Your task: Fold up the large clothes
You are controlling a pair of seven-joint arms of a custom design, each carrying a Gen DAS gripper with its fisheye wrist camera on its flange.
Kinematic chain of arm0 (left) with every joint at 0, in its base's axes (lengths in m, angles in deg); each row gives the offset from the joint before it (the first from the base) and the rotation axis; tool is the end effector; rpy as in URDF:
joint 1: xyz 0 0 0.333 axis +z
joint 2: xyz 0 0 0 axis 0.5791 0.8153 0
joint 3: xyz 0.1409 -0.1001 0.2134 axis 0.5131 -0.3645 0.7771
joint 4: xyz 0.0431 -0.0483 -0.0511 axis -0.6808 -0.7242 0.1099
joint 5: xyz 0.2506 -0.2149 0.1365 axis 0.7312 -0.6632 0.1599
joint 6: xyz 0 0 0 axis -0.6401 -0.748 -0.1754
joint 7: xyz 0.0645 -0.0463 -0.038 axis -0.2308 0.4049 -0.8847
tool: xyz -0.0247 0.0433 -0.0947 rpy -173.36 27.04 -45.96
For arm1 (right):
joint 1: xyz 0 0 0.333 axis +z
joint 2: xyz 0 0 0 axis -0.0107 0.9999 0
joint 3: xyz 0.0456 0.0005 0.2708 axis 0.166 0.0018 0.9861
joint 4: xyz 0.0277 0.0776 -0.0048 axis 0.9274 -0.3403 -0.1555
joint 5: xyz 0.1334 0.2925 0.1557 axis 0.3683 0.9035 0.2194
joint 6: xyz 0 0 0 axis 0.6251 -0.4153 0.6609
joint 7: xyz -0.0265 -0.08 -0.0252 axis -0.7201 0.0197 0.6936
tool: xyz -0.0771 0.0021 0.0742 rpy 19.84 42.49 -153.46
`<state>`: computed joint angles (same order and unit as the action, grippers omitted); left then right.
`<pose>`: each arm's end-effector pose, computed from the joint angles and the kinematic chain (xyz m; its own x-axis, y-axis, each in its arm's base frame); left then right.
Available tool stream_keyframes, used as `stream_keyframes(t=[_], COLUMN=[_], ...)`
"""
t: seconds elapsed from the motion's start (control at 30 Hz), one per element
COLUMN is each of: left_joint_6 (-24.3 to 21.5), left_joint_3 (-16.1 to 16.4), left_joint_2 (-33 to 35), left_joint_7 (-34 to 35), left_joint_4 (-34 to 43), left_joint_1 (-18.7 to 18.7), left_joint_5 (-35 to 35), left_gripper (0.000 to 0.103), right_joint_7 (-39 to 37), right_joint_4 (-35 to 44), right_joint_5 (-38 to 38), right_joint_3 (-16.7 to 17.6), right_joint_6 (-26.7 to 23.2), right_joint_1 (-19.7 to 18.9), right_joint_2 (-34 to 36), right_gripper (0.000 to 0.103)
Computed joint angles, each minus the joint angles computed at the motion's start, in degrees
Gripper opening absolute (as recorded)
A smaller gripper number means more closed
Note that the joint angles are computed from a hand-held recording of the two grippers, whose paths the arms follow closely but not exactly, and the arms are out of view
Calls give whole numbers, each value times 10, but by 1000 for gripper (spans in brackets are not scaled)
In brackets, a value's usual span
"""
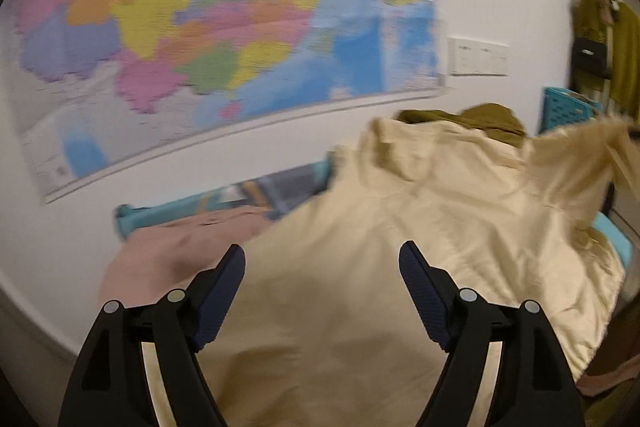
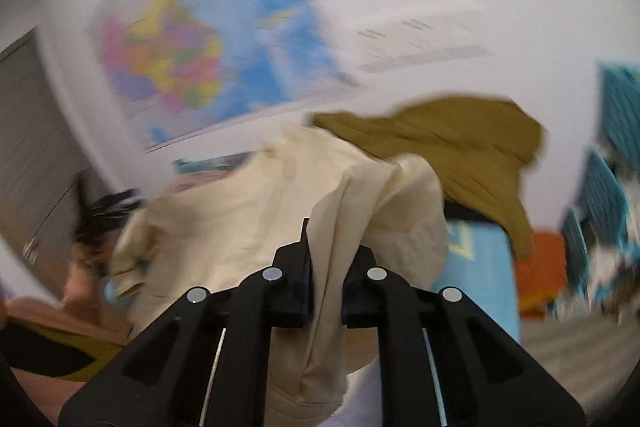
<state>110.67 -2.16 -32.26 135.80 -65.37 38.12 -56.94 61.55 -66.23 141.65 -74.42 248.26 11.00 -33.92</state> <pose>0.5961 -0.0561 0.5174 -0.4379 -0.8927 -0.1061 -0.4742 0.3297 -0.8164 0.4302 -0.0065 0.4834 0.2422 -0.8902 -0.3858 -0.5170 0.2181 -0.8277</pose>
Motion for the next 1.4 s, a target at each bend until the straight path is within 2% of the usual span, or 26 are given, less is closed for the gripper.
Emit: stream_keyframes(t=[0.07,0.17,0.3,0.4,0.43,0.47,0.53,0.6,0.67,0.73,0.8,0.83,0.87,0.9,0.97,1.03,1.1,1.13,1.2,1.23,1.27,1.33,1.4], left_joint_6=[-31,-84,-137,-161,-164,-169,-180,-195,-215,-217,-218,-227,-227,-220,-232,-260,-271,-271,-265,-262,-260,-248,-240], left_joint_3=[-10,-14,-7,3,6,9,15,16,16,15,14,15,17,20,31,32,29,27,22,18,15,-2,-21], left_joint_2=[5,11,16,21,22,25,31,35,42,54,78,97,118,132,173,207,230,236,246,250,254,253,253], left_joint_7=[24,62,88,83,77,70,57,58,62,53,19,-10,-48,-76,-145,-187,-215,-226,-248,-258,-267,-274,-268], left_joint_4=[12,31,46,52,54,56,58,60,61,67,86,105,125,135,177,219,247,256,269,276,284,289,294], left_joint_1=[1,7,8,11,11,12,17,24,29,25,19,14,6,-1,-21,-27,-30,-30,-29,-27,-24,-11,6], left_joint_5=[-24,-69,-108,-121,-119,-114,-103,-97,-87,-61,-20,11,50,83,160,202,235,247,270,280,288,289,273], left_gripper=[77,77,78,80,80,80,80,82,86,88,89,89,89,89,87,80,65,63,47,44,38,34,32], right_joint_7=[64,140,226,306,325,373,381,349,305,271,280,301,355,422,478,480,472,458,407,396,394,376,337], right_joint_4=[42,129,286,406,434,466,492,477,448,403,376,366,362,359,367,384,407,414,432,436,442,430,420], right_joint_5=[-86,-185,-279,-349,-364,-398,-396,-363,-319,-265,-256,-266,-313,-366,-399,-377,-360,-345,-303,-296,-296,-289,-257], right_joint_3=[18,34,61,84,89,88,104,122,132,131,117,110,93,73,63,85,110,126,162,165,164,164,176], right_joint_6=[-25,-64,-122,-170,-185,-181,-194,-182,-154,-82,-3,19,34,45,42,22,16,17,4,-1,-3,21,52], right_joint_1=[8,30,49,44,39,45,24,-4,-25,-34,-33,-33,-27,-20,-27,-60,-90,-104,-136,-139,-137,-132,-135], right_joint_2=[19,89,236,352,378,412,439,432,412,384,379,381,392,406,435,464,494,503,517,519,522,507,493], right_gripper=[10,12,20,35,54,60,59,60,67,74,75,78,78,79,80,80,81,82,66,43,28,16,12])
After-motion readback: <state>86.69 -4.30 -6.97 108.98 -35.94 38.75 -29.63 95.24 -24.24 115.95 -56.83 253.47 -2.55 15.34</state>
